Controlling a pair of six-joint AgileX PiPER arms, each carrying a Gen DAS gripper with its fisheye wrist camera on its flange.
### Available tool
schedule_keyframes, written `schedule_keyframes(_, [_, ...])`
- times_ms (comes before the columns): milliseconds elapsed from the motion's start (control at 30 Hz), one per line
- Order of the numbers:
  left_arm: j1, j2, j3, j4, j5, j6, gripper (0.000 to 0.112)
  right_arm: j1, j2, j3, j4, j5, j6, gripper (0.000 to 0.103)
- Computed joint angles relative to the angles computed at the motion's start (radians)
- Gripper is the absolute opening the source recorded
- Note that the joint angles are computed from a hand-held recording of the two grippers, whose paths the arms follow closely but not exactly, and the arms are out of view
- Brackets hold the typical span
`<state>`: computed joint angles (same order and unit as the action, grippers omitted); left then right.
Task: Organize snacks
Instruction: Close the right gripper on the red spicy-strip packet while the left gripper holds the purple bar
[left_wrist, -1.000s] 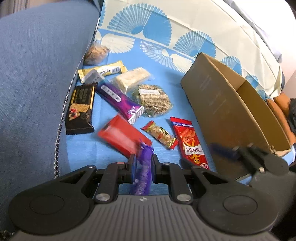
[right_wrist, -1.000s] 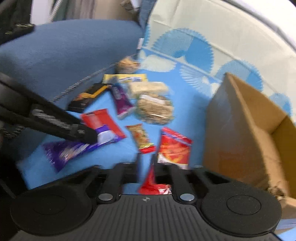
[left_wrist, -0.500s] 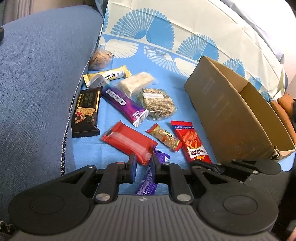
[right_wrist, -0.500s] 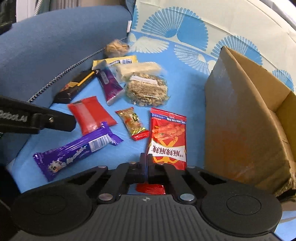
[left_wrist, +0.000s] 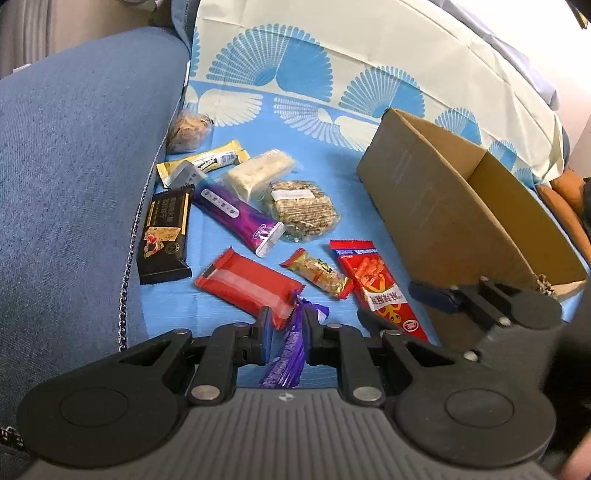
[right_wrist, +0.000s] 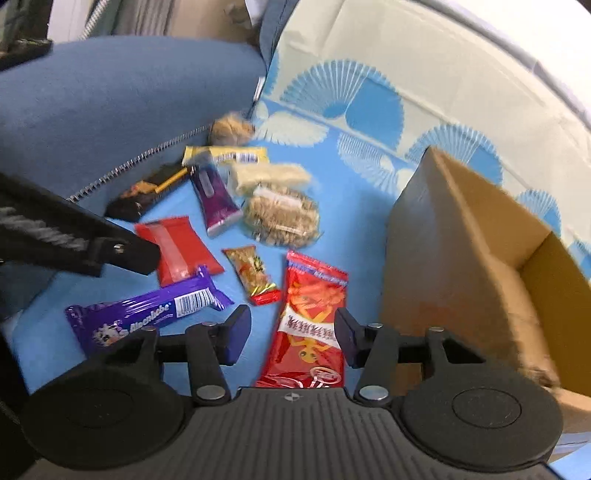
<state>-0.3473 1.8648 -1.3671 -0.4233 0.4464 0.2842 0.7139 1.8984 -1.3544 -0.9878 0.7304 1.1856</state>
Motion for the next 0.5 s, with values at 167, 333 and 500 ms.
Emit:
schedule_keyframes(167, [0.022, 0.006, 0.001, -0.04, 0.002, 0.017, 0.018, -0.046, 0.077, -0.076, 0.084, 0.003, -0.071, 0.028])
schedule_keyframes(333, [0.026, -0.003, 0.017, -0.06, -0.014, 0.034, 0.018, -0.058, 0.06, -0.048, 0.092, -0.059, -0.039, 0.002])
schedule_keyframes(500, [0.024, -0.012, 0.03, -0.075, -0.024, 0.052, 0.018, -0.037, -0.019, 0.02, 0.072, -0.112, 0.004, 0.001])
